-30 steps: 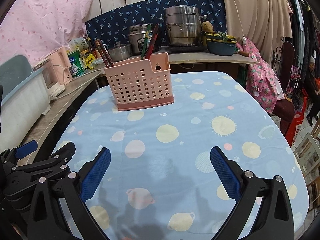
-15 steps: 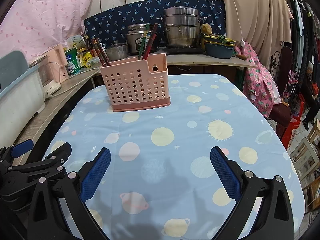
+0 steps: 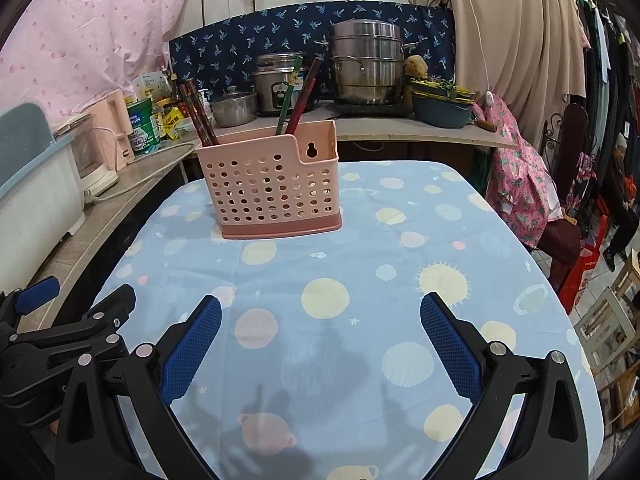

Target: Organize utensils

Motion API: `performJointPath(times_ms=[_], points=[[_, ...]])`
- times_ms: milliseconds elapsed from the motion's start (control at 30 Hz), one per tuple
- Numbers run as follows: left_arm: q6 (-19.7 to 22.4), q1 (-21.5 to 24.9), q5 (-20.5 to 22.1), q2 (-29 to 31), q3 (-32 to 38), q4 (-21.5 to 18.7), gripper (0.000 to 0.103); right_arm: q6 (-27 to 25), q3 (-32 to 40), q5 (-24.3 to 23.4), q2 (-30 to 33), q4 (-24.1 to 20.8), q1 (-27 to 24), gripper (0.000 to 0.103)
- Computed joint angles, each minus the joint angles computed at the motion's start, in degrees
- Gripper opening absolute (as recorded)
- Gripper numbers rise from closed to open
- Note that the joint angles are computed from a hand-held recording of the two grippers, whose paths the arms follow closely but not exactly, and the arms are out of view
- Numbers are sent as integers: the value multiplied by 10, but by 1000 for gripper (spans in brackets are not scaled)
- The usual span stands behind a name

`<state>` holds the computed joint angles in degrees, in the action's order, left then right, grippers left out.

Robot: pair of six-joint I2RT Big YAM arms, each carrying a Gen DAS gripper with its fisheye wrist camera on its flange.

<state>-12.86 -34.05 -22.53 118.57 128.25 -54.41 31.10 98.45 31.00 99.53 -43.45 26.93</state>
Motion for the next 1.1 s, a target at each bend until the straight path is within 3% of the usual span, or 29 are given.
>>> performJointPath(times_ms=[233,1100], points=[[-2,3,0,26,46,-14,95,-15,27,1,16,-1,-8,96],[11,5,3,61,108,-26,95,-29,48,4,28,2,-16,96]])
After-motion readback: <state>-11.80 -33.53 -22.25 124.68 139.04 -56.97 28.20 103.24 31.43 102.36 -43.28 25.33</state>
